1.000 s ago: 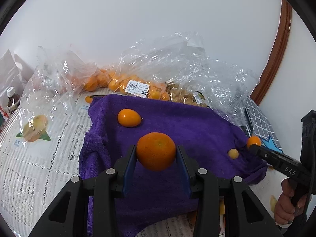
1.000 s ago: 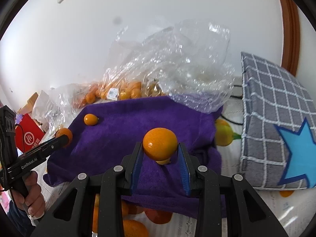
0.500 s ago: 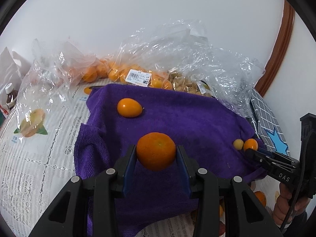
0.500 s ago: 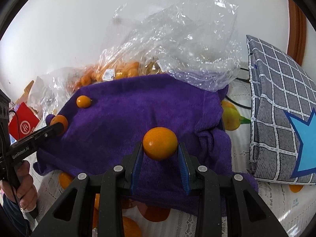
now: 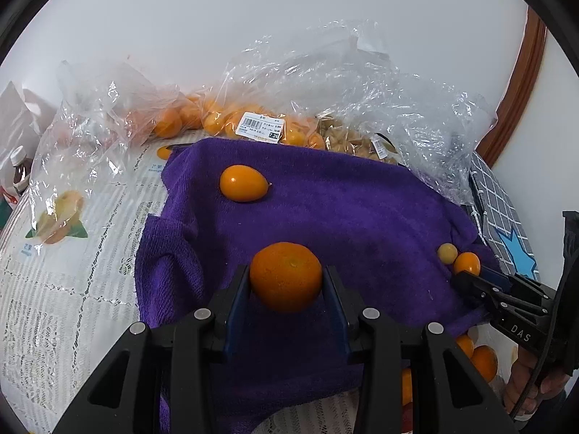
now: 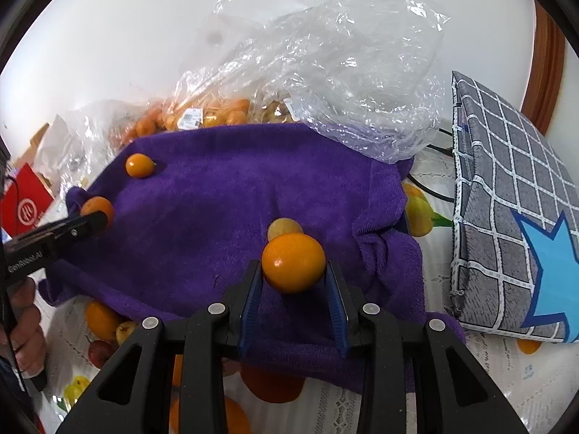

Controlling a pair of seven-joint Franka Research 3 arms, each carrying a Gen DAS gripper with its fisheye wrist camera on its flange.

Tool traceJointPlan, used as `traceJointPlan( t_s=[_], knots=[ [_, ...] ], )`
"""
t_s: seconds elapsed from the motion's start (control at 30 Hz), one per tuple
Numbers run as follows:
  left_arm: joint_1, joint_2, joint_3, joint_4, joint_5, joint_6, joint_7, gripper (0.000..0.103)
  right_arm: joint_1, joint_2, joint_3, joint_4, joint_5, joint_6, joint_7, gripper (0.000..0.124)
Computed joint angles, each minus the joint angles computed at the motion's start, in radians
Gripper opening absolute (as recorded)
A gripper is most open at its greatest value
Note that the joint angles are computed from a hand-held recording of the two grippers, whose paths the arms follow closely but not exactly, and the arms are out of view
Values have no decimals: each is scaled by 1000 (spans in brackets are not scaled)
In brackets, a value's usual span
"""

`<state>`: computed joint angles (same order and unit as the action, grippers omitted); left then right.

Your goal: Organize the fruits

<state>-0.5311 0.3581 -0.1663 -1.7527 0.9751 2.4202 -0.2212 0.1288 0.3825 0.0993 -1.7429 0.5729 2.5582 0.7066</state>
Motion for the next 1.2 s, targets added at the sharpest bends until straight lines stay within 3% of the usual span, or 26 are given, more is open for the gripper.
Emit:
traceJointPlan(
  t_s=[0.37,0.67,1.03,1.2],
  knots=[
    [-2,6,-2,11,-10,-18,11,39,4,-12,-3,-20,-16,26,2,36],
    [-2,-11,5,-14,30,19,-44,53,-4,-52,7,-61,28,59,-28,56],
    [-11,-39,-1,-36,143,22,-148,59,-8,-152,-13,-174,110,112,-23,57],
    [-19,-42,-11,-32,159,-12,-165,60,-15,-215,-24,-249,161,134,-62,57]
  ],
)
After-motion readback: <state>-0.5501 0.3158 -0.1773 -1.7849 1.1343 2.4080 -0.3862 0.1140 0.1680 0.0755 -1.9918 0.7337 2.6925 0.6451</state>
